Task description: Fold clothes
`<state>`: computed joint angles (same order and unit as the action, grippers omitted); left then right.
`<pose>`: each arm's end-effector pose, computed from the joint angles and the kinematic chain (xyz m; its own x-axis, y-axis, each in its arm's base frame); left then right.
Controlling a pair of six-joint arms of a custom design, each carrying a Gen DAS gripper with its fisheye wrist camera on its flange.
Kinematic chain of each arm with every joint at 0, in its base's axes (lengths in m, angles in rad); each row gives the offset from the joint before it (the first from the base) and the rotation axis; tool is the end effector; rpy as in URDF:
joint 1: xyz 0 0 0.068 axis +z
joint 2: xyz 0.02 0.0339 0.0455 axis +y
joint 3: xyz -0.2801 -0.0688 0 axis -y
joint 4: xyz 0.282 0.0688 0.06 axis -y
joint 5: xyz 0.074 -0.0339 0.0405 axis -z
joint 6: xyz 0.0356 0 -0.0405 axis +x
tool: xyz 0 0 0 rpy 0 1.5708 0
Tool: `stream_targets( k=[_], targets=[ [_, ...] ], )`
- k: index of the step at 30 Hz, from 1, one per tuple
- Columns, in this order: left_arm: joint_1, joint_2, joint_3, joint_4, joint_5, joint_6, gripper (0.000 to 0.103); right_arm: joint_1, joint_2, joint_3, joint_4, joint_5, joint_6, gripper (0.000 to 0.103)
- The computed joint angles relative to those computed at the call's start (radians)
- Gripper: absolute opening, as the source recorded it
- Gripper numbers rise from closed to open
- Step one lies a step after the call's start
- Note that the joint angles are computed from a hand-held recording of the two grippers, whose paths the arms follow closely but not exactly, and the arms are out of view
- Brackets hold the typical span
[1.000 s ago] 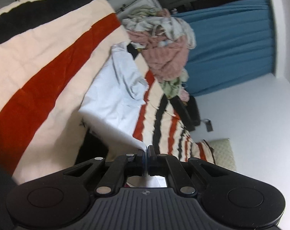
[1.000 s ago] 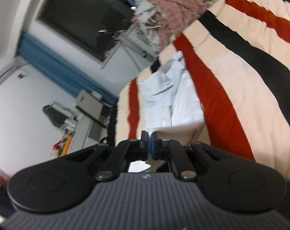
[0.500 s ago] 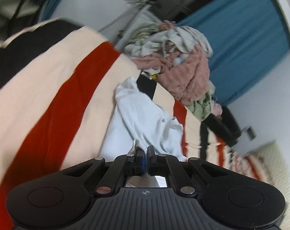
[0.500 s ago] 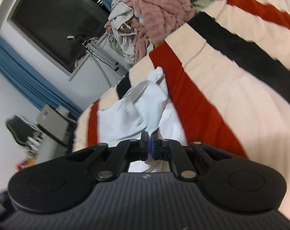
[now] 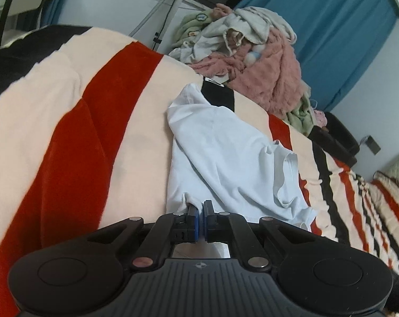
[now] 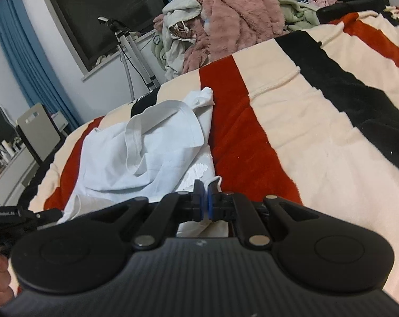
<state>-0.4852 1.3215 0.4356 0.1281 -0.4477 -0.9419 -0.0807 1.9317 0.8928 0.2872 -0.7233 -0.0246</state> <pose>0.2308 -0.1043 0.1316 -0.4727 -0.5749 -0.6679 -0.4080 0.8146 -0.4124 0.3878 -0.0077 0.0942 -0.6701 0.0357 -0.7414 -0.4381 0.7873 0.4339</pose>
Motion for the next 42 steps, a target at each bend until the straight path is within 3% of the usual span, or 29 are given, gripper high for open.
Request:
stream_targets(
  k=[1,2,3,4,5,6,12,23,25,27,29,30,31,36,42],
  targets=[
    [-0.018,-0.01,0.012,-0.037,-0.017,0.007,0.012,0.002,-0.005,0.002,-0.012,0.004,-0.007,0.012],
    [-0.036,-0.02,0.024,-0.075,-0.034,0.014,0.033,0.003,-0.013,0.007,-0.037,0.005,-0.019,0.015],
    [-0.06,-0.026,0.034,-0.098,-0.061,0.018,0.058,-0.001,-0.021,0.013,-0.067,-0.005,-0.032,0.036],
    [-0.084,-0.031,0.043,-0.118,-0.089,0.023,0.069,-0.008,-0.032,0.006,-0.072,-0.023,-0.033,0.068],
    [-0.12,-0.033,0.058,-0.155,-0.139,0.015,0.082,-0.018,-0.051,-0.017,-0.045,-0.042,-0.017,0.081],
    [-0.156,-0.033,0.072,-0.187,-0.186,0.011,0.083,-0.027,-0.078,-0.054,0.004,-0.055,0.007,0.091],
    [-0.343,-0.061,0.136,-0.377,-0.346,-0.073,0.091,-0.076,-0.265,-0.204,0.062,-0.088,-0.05,0.089],
    [-0.641,-0.051,0.264,-0.787,-0.553,-0.395,0.094,-0.185,-0.548,-0.418,0.116,-0.165,-0.159,0.088],
    [-0.689,-0.07,0.27,-0.846,-0.556,-0.488,0.094,-0.193,-0.601,-0.45,0.125,-0.157,-0.189,0.068],
    [-0.735,-0.104,0.257,-0.877,-0.534,-0.593,0.094,-0.209,-0.636,-0.459,0.094,-0.16,-0.195,0.069],
    [-0.77,-0.16,0.215,-0.855,-0.494,-0.676,0.094,-0.255,-0.614,-0.402,-0.043,-0.248,-0.192,0.07],
    [-0.786,-0.191,0.188,-0.828,-0.473,-0.71,0.094,-0.276,-0.594,-0.37,-0.119,-0.286,-0.182,0.079],
    [-0.796,-0.216,0.16,-0.8,-0.452,-0.739,0.094,-0.295,-0.572,-0.342,-0.183,-0.311,-0.156,0.094],
    [-0.799,-0.33,0.007,-0.602,-0.324,-0.858,0.094,-0.356,-0.46,-0.232,-0.517,-0.356,-0.146,0.093],
    [-0.722,-0.321,-0.133,-0.316,-0.185,-0.908,0.093,-0.362,-0.16,-0.088,-1.04,-0.406,-0.367,0.093]
  ],
)
